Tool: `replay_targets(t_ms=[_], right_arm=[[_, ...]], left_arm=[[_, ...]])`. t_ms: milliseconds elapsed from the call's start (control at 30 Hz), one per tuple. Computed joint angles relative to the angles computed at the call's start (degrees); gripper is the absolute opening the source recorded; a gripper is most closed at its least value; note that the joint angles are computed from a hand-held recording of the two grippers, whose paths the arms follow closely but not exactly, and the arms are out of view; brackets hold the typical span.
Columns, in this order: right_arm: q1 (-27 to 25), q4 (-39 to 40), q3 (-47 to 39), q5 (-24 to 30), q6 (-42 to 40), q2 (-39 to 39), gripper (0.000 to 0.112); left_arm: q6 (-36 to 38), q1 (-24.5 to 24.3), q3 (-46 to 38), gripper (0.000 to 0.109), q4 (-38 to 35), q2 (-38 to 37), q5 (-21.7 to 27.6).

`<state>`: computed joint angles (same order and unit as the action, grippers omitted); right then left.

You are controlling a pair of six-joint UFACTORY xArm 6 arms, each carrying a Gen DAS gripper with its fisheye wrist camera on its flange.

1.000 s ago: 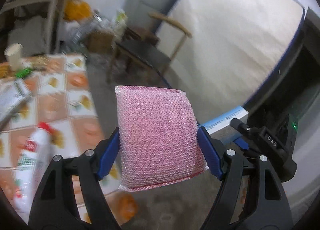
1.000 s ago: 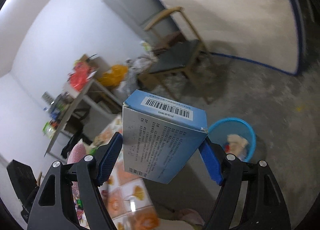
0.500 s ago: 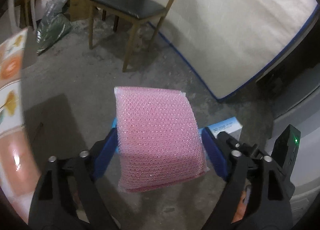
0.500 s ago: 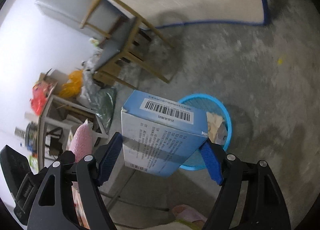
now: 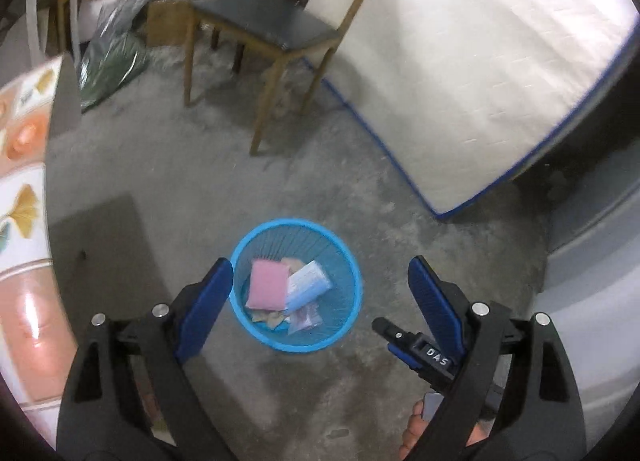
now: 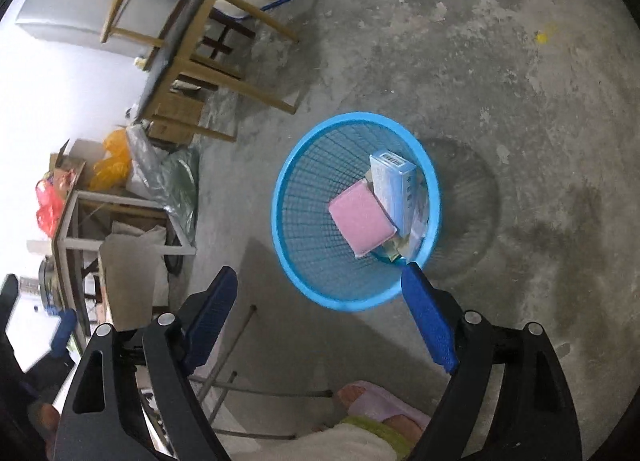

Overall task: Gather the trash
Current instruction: 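Move both tools back over the table toward the white milk bottle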

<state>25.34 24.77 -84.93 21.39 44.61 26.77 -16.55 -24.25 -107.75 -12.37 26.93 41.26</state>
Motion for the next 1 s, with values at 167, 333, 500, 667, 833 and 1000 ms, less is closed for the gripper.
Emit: replay_targets(t_ms=[167,333,500,667,833,1000], right_arm=[[1.5,-10.2,6.0,-1.0,3.6,-8.5,0.082],[3.9,-29.9,4.9,4.4,12.1,-14.7,0.086],[8.6,-41.6,-2.9,13.1,13.5,-15.1,0.09],[13.8,-44.1,-12.0,17.6,10.3,-12.4,0.093],[19.2,-46.8,-24.8,23.0,8.7,-6.2,0.094],[23.9,-48.6,-40.3,29.3,5.9,2.4,0.094]], left_arm=[[5.3,-0.3,14.9,0.087,-3.5,-13.2,-7.3],[4.9,-0.4,28.3,0.088,2.9,-26.0,-10.7],[-0.2,0.5,41.5,0.09,8.2,-39.7,-10.5],[-0.3,4.6,53.2,0.094,2.7,-53.8,-8.3],[-2.5,10.3,58.6,0.094,4.0,-63.7,-3.1],[-4.7,16.9,63.4,0.094,8.7,-75.1,2.3]])
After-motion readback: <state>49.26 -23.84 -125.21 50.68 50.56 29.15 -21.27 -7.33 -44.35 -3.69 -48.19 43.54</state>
